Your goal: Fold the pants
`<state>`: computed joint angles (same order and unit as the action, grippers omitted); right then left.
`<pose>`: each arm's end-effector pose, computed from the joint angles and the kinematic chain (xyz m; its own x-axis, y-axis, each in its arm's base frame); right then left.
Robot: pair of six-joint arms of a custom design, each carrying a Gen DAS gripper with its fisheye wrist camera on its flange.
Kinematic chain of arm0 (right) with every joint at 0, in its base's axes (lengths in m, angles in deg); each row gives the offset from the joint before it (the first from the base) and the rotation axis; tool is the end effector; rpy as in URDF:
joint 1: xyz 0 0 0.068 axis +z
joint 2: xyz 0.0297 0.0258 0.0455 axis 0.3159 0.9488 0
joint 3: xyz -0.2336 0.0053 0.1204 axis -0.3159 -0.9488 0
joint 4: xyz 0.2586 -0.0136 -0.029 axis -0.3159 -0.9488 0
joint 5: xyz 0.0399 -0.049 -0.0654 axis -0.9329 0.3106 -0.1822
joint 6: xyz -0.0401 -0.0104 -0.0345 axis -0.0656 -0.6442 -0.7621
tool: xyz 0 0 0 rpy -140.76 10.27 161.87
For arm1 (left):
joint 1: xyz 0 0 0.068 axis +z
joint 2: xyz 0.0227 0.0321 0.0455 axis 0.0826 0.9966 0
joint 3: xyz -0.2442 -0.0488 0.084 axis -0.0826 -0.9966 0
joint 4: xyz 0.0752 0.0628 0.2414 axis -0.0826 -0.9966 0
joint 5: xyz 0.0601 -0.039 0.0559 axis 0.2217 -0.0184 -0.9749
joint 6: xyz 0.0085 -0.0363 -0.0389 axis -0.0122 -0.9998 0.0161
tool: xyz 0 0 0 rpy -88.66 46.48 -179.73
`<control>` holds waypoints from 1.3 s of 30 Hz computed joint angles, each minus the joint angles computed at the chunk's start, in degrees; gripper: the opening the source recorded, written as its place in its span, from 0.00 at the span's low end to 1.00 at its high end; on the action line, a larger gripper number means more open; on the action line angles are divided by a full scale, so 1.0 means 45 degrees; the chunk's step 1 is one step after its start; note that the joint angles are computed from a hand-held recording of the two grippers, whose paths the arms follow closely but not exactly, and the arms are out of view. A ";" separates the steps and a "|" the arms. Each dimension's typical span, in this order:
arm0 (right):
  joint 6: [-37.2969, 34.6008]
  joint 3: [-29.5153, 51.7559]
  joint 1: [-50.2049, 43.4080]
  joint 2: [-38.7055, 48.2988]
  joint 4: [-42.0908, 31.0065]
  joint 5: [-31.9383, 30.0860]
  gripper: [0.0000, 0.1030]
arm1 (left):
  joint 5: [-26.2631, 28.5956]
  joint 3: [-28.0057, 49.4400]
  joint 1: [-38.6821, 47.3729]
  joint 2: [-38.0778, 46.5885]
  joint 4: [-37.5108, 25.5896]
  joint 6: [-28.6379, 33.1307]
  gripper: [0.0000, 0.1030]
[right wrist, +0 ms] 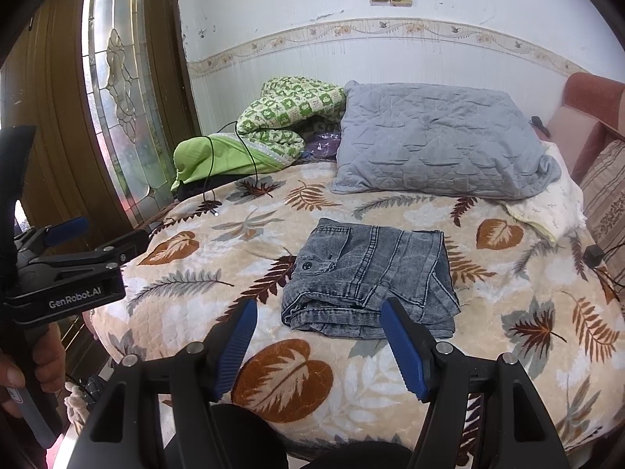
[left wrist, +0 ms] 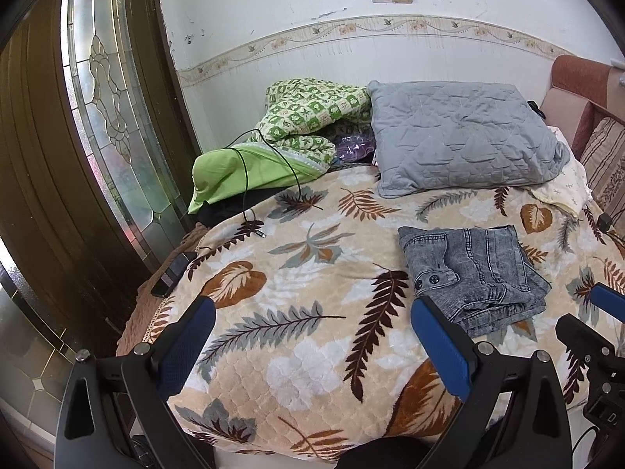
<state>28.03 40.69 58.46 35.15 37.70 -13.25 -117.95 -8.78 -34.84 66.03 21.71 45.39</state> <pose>0.1965 0.1448 0.2731 -0.5443 0.0880 -0.8343 -0.0630 0.9874 0.1453 0.2665 -0.1959 0.2950 -0.5321 0.2311 -0.8145 0.1286 0.9729 0.1921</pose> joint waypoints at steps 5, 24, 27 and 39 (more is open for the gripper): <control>0.0109 -0.0044 0.0232 -0.0426 -0.0257 0.0309 0.68 | -0.0229 -0.0141 -0.0208 -0.0354 -0.0081 -0.0017 0.97; 0.0439 0.0168 0.1461 -0.1256 -0.1105 0.1687 0.68 | -0.0658 -0.0668 -0.0724 -0.1792 -0.0122 0.0093 0.97; 0.0438 0.0225 0.1451 -0.1181 -0.1150 0.1684 0.68 | -0.0523 -0.0670 -0.0621 -0.1745 -0.0003 0.0143 0.97; 0.0250 0.1250 0.1137 0.0134 -0.1218 0.1620 0.68 | 0.0766 -0.0783 0.0288 -0.1913 0.0579 0.0791 0.97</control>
<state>29.16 46.32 63.58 35.75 32.22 -5.96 -114.50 -12.30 -33.54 57.42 24.32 48.95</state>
